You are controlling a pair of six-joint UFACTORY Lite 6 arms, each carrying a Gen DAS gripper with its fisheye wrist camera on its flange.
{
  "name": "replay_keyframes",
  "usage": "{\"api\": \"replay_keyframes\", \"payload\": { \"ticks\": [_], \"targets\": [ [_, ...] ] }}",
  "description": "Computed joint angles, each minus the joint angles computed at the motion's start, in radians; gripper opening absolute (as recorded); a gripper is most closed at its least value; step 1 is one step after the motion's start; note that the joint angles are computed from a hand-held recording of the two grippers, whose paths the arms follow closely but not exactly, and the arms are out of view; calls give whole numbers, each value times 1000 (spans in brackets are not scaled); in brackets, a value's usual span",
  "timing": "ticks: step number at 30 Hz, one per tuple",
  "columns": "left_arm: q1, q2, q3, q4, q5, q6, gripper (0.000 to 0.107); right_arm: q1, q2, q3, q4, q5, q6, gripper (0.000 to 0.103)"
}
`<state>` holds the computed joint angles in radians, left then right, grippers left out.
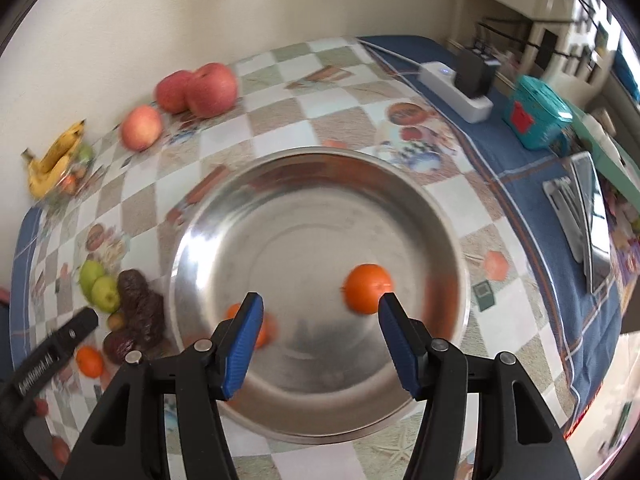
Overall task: Organize fruits
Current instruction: 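Withdraw both tools from the bowl, left tool moving toward the last tangerine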
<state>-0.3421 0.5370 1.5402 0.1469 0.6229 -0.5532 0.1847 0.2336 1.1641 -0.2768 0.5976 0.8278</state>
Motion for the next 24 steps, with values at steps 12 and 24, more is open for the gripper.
{"api": "replay_keyframes", "payload": {
  "ticks": [12, 24],
  "targets": [
    [114, -53, -65, 55, 13, -85, 97, 109, 20, 66, -1, -13, -47, 61],
    [95, -27, -48, 62, 33, -67, 103, 96, 31, 65, 18, -9, -55, 61]
  ]
}}
